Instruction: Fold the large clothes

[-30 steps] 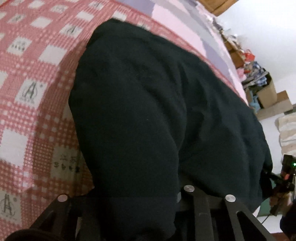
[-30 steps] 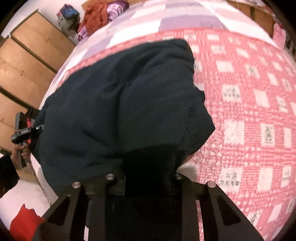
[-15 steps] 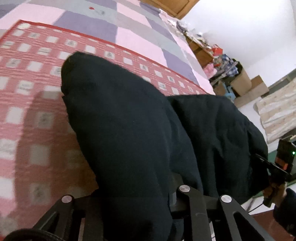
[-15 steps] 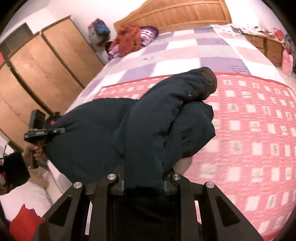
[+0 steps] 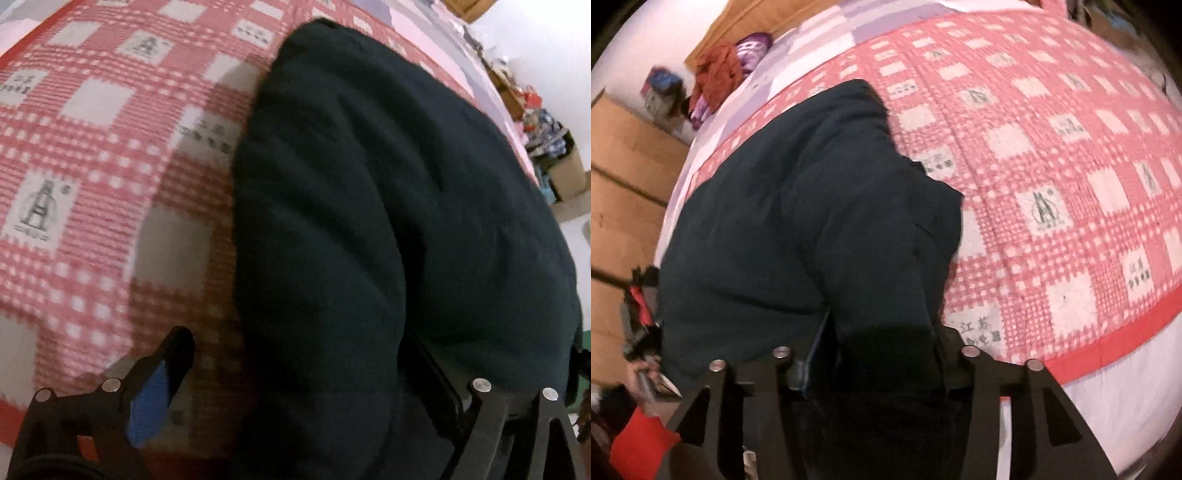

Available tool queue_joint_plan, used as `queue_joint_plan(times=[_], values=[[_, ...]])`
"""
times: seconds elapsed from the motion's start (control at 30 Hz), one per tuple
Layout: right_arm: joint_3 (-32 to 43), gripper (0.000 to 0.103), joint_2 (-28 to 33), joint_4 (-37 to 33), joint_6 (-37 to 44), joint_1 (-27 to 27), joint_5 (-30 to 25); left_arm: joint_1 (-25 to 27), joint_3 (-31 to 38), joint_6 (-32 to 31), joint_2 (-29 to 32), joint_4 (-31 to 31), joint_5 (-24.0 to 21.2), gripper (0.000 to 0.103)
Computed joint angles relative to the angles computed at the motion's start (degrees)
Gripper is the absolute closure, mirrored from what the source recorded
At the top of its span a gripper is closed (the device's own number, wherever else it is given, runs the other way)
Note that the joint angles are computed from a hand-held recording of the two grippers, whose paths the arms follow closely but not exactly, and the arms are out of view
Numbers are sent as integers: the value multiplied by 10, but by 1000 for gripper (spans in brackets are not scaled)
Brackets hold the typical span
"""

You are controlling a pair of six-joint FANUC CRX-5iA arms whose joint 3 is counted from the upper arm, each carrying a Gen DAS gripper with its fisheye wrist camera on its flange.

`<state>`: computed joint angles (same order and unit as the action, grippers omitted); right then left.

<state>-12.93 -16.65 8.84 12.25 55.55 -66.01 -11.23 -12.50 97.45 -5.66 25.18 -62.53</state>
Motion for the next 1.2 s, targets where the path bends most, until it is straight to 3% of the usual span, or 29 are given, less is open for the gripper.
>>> queue_joint_plan(times=[0.1,0.23,0.27,0.33,0.4,0.5,0.57,0.63,0.7,0.77,0.87,0.97,1.07,1.2], values=[[-12,41,-29,31,-58,9,-37,18,7,19,-29,-34,-19,8],[44,41,22,172,-111,95,-263,2,68,84,-56,-156,-72,9],[52,41,38,210,-106,117,-298,-8,81,90,-59,-177,-79,9],[47,39,48,285,-76,166,-292,-43,98,87,-71,-214,-71,9],[53,39,69,310,-23,193,-256,-94,133,98,-51,-244,-57,9],[82,39,116,271,110,209,-159,-167,163,107,-15,-253,-27,9],[84,39,135,241,175,211,-148,-192,179,108,23,-256,-41,9],[48,39,119,220,163,205,-171,-196,183,112,46,-269,-75,9],[-7,39,55,202,80,198,-177,-178,149,106,25,-251,-62,9],[-30,39,13,176,2,178,-271,-166,165,151,18,-287,-115,9],[-16,39,-17,140,-30,161,-403,-158,194,198,6,-320,-193,14],[11,39,-44,173,-38,229,-464,-180,243,228,-11,-366,-276,14],[71,39,-25,216,-61,323,-522,-229,323,281,-12,-401,-356,14],[226,37,84,280,-71,393,-579,-328,430,335,-2,-451,-444,13]])
